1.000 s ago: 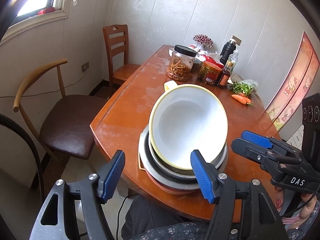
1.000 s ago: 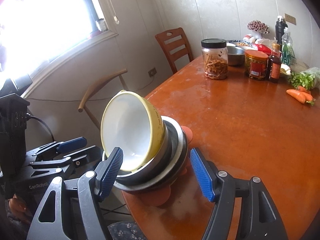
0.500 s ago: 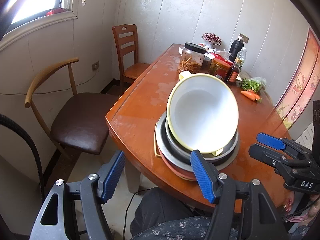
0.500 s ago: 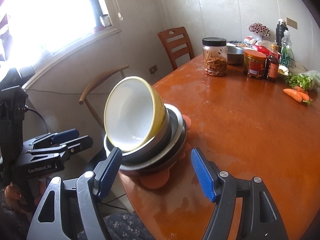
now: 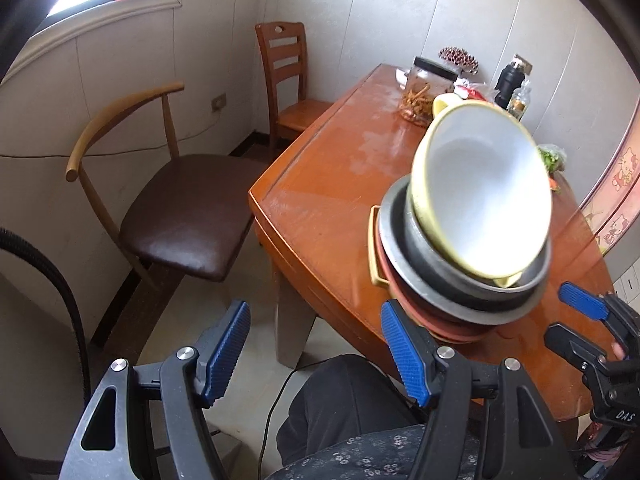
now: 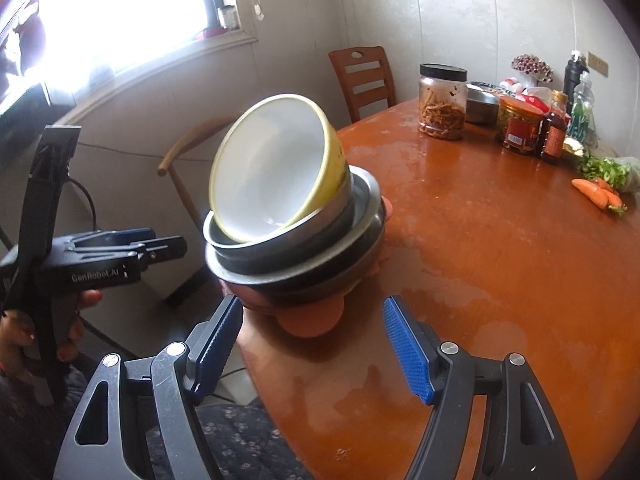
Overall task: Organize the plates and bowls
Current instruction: 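Lower the basin stack onto the steel tray atop the orange plates with both grippers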
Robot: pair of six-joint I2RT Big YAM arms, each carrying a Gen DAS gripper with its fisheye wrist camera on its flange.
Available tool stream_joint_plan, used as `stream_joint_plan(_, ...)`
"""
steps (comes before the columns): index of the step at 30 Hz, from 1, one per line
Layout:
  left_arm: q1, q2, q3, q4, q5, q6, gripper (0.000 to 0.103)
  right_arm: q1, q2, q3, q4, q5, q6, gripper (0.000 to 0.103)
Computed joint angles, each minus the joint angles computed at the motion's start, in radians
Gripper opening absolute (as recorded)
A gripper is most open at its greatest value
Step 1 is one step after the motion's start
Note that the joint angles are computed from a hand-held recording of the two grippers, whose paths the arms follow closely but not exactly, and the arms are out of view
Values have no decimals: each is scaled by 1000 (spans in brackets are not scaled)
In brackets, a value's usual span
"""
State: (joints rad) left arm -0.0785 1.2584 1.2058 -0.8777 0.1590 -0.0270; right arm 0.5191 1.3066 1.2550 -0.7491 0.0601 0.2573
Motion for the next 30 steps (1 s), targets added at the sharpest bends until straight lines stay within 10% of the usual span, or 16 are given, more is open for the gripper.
stream_joint_plan(30, -47, 180, 125, 55, 62, 183, 65, -15, 122, 28, 56, 43, -163, 80)
